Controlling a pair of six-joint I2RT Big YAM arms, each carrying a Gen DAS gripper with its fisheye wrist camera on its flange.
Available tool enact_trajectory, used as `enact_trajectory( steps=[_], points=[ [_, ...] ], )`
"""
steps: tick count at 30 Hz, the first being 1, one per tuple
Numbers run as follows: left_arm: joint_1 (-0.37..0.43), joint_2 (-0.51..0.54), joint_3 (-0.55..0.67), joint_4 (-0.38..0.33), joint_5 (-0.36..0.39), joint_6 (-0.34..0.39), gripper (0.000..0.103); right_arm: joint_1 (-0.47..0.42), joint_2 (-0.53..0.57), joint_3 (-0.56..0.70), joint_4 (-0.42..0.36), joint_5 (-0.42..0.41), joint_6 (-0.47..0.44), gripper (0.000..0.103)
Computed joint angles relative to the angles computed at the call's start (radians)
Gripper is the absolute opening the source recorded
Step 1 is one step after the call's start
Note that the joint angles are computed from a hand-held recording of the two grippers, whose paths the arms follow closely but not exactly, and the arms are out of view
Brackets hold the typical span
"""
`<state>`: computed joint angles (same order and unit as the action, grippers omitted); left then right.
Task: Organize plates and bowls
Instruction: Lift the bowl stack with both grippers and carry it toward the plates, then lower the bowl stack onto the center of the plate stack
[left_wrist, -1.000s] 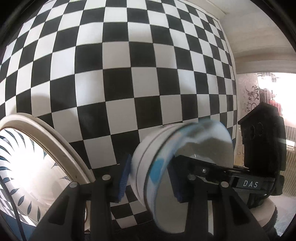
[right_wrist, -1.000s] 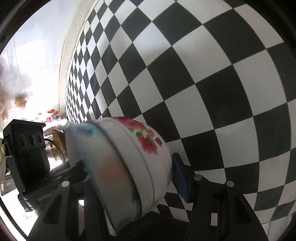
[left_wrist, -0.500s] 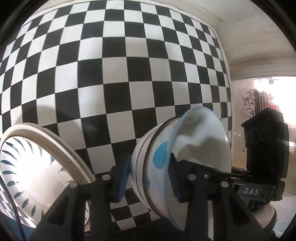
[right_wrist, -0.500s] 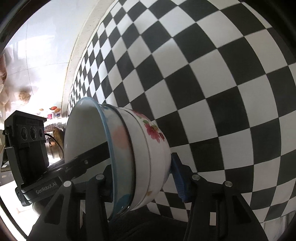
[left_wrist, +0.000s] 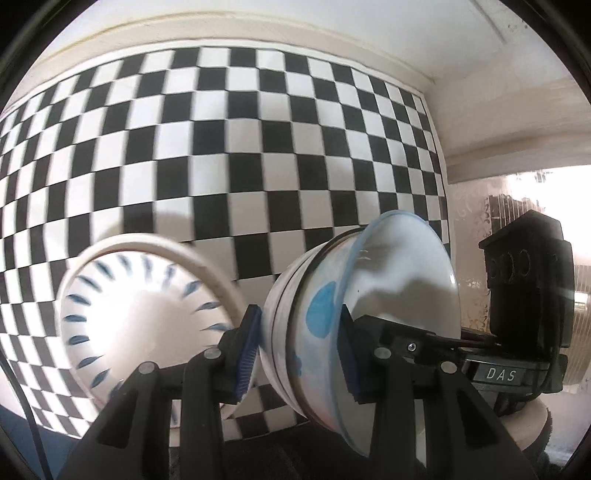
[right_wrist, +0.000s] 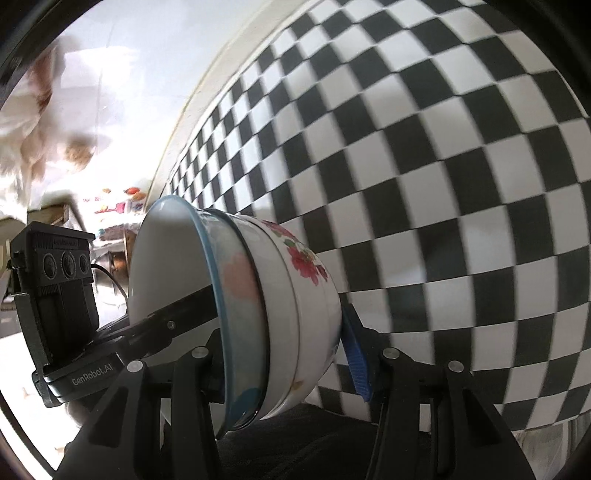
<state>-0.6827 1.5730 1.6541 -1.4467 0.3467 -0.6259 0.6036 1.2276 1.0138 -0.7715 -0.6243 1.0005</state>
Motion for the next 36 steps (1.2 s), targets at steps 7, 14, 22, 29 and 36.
enact_trajectory(
  steps=[7,14,22,29,36],
  points=[
    [0.074,-0.128,-0.110,-0.023,-0.023,0.012,0.035,0.106,0.089,0.095,0.036,0.014,0.042,0.051],
    [0.151,-0.215,-0.232,-0.010,-0.031,0.021,0.035,0.190,0.223,0.197,0.063,0.024,0.056,0.051],
    [0.222,-0.267,-0.335,0.020,-0.012,0.033,0.036,0.240,0.346,0.302,0.034,0.046,0.037,0.051],
    [0.251,-0.284,-0.393,0.057,0.005,0.044,0.037,0.249,0.389,0.328,0.025,0.059,0.029,0.051],
    [0.250,-0.293,-0.420,0.092,0.013,0.027,0.037,0.248,0.406,0.340,0.008,0.068,0.002,0.051]
  ],
)
